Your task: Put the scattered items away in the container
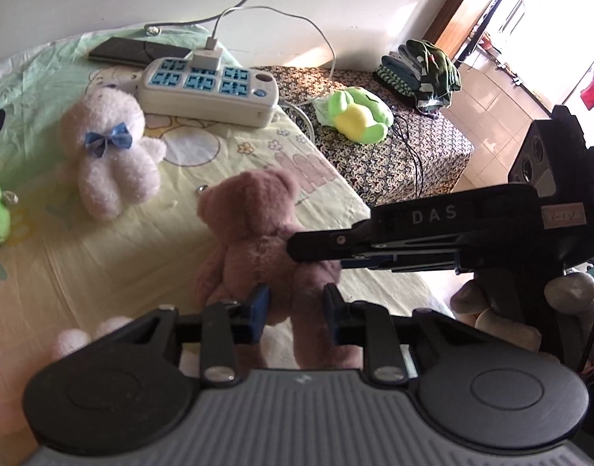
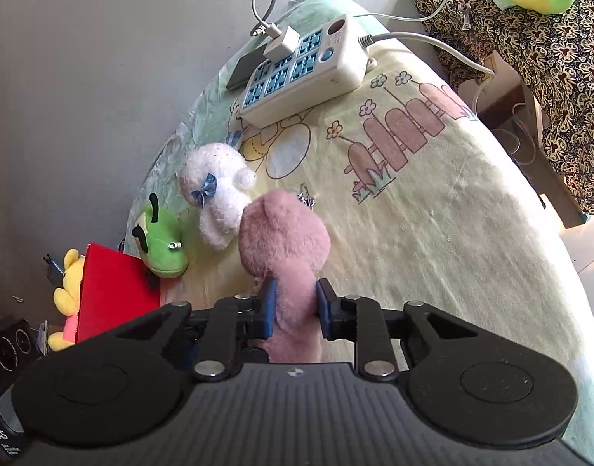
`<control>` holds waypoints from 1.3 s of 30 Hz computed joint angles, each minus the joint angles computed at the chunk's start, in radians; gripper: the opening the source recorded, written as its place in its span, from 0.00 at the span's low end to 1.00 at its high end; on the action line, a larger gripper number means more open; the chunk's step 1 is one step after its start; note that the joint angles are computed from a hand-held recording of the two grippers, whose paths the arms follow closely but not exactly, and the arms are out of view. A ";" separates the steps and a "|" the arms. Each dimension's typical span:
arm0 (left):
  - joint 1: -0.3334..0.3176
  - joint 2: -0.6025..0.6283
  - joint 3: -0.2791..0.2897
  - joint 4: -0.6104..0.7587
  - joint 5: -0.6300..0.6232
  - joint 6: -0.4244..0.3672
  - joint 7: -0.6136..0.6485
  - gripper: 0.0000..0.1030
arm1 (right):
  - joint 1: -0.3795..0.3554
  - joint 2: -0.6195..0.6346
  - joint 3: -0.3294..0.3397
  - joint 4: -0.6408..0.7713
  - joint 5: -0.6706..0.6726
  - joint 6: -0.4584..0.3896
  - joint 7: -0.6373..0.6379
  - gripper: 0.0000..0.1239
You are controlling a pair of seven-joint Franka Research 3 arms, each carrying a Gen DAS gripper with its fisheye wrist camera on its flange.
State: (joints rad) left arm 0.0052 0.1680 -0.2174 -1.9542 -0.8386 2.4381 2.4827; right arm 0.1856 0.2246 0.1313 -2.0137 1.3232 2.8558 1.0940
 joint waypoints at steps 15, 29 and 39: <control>0.036 0.074 -0.019 0.034 0.071 0.027 -0.122 0.53 | 0.004 0.027 0.024 0.000 0.000 0.039 0.047 0.42; 0.025 0.005 -0.012 -0.017 0.024 0.005 -0.096 0.22 | 0.019 -0.038 -0.012 -0.004 0.260 0.000 -0.211 0.19; -0.004 0.010 0.002 -0.042 0.111 0.030 -0.127 0.52 | 0.072 -0.028 -0.008 -0.037 -0.061 0.089 0.000 0.33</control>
